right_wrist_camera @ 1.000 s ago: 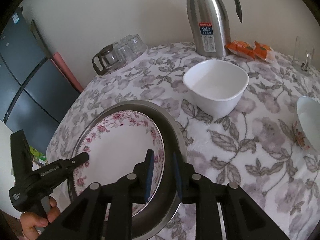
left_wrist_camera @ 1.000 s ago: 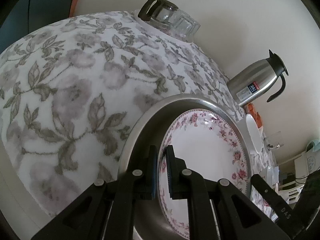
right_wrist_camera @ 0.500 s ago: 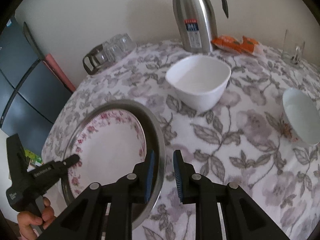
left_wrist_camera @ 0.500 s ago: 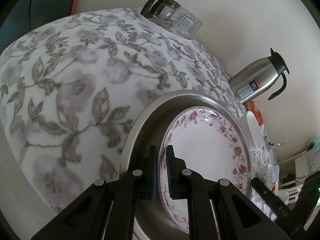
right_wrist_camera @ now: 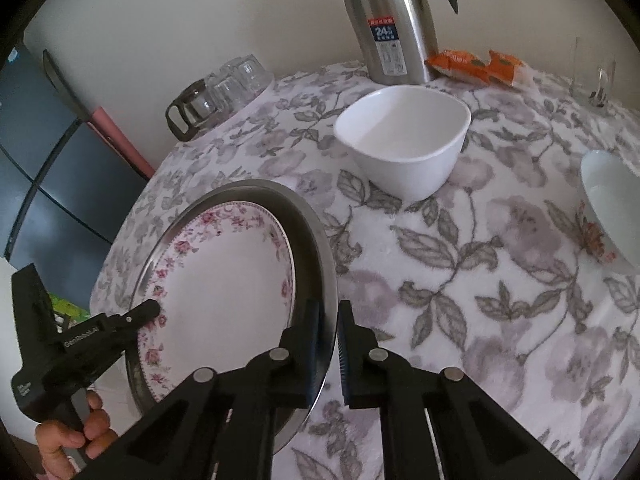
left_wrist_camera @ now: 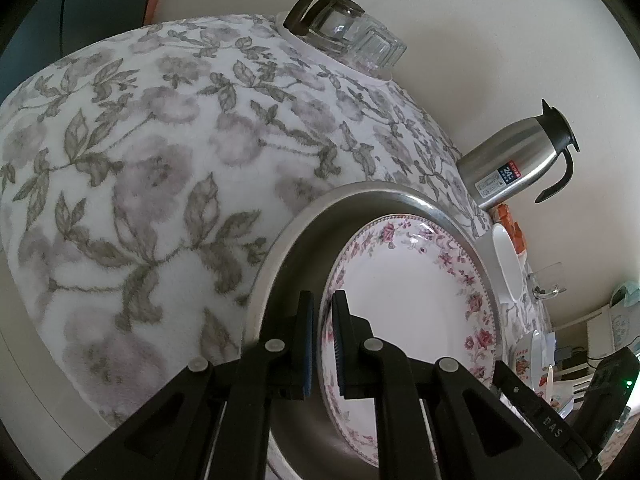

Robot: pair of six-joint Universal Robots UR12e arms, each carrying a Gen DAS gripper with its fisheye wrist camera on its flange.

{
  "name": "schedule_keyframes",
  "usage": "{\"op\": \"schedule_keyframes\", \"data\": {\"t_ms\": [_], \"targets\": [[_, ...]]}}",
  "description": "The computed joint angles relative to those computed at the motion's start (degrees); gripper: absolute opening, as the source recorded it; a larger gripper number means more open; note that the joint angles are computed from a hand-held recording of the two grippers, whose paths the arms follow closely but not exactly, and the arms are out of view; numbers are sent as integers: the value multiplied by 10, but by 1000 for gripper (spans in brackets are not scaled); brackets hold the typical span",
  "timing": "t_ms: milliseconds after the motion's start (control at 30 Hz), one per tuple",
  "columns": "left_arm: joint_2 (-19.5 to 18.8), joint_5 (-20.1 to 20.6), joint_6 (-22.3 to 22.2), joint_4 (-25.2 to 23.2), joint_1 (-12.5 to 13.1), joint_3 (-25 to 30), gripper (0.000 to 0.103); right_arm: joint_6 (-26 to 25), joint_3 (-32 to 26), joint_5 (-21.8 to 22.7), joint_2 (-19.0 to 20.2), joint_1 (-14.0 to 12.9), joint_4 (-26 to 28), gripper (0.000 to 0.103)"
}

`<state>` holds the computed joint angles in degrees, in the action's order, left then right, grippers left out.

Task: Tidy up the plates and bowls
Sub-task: 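Open both grippers to release the plate inside the basin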

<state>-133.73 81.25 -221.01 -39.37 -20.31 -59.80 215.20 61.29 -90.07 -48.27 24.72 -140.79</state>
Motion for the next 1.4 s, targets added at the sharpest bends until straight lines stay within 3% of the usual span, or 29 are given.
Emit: {"op": "schedule_keyframes", "data": {"t_ms": [300,567,767,1000,1067,1133,1267,1400], "targets": [[-3,5,6,-4,-2,6,9,4,-3,-2,8,-1,-26,9],[2,-16,12,-51,1,15,9,5,-1,3,8,-2,-26,9],[12,-7,33,-53,-1,12,19,6,-1,5,8,-2,-25,9],[38,56,1,17,3,-27,19,5,-1,5,8,-2,-24,9],[37,76,-5,7,4,-27,19,5,-1,5,8,-2,-24,9],[34,68,-11,-9,7,-25,19,5,-1,5,8,-2,-24,9],[28,24,-24,11,14,-35,18,4,-1,6,8,-3,-24,9],[22,15,-19,11,12,-29,18,4,0,6,8,-2,-24,9]]}}
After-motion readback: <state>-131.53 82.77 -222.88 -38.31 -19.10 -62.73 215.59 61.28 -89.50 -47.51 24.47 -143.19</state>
